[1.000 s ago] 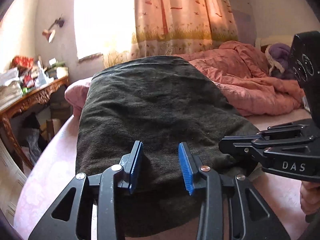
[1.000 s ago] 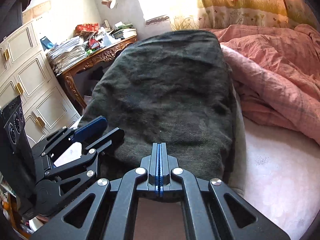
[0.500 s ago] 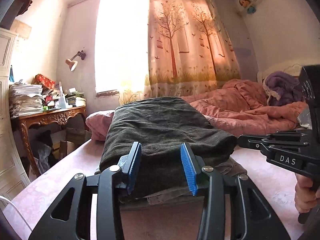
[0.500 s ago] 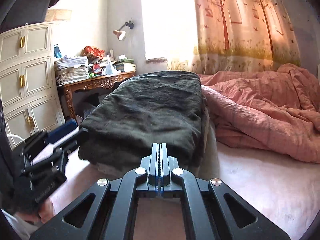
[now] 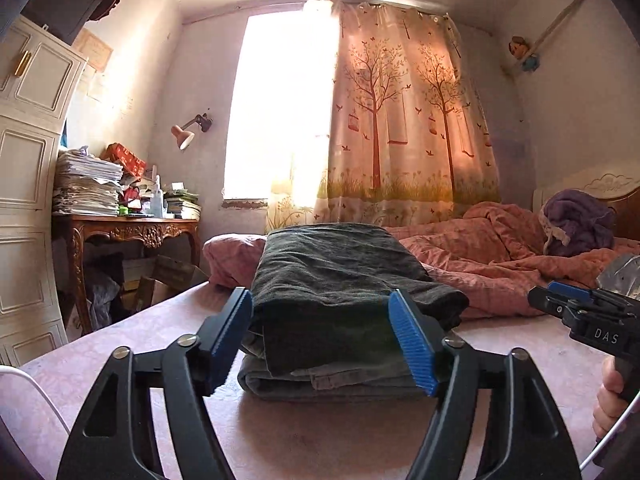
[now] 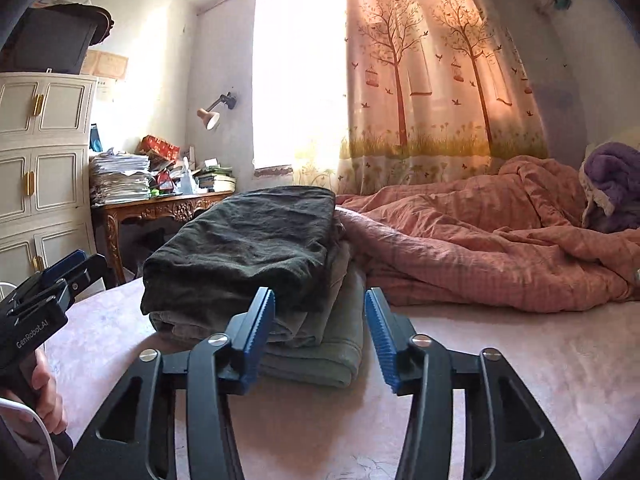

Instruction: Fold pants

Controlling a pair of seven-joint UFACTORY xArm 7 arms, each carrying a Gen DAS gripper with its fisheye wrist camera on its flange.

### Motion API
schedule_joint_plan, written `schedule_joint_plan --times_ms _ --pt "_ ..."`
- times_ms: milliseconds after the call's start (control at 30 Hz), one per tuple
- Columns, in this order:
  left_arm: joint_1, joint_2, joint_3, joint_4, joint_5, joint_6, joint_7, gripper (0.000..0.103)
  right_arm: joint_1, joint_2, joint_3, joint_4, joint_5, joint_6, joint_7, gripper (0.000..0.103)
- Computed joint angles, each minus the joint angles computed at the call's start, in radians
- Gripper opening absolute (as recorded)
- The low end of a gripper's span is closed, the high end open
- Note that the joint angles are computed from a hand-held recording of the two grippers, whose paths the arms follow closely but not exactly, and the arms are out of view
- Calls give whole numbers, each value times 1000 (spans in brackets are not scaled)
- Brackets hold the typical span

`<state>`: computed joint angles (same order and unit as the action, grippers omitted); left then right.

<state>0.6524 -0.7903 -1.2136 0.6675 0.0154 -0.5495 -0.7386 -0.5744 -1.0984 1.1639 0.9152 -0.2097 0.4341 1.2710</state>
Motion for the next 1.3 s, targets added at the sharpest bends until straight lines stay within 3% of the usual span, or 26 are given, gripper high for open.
schedule_joint_plan --times_ms 67,167,267,400,433,1300 --pt "1 -10 -1 0 -4 8 -2 85 3 1 3 -4 5 2 5 52" --pt "10 -4 -8 12 11 31 -3 101 -3 9 8 -8 10 -11 14 65" --pt "19 -24 -19 19 24 42 -5 103 -7 -19 7 -18 13 -20 42 87" --pt "20 -47 -20 21 36 67 -22 103 -11 -39 9 -16 9 -14 52 94" --pt "20 -47 -18 19 37 68 -30 103 -14 -41 12 -10 7 -9 48 103" --pt "17 -93 2 7 73 86 -99 103 -48 -66 39 29 46 -1 -44 103"
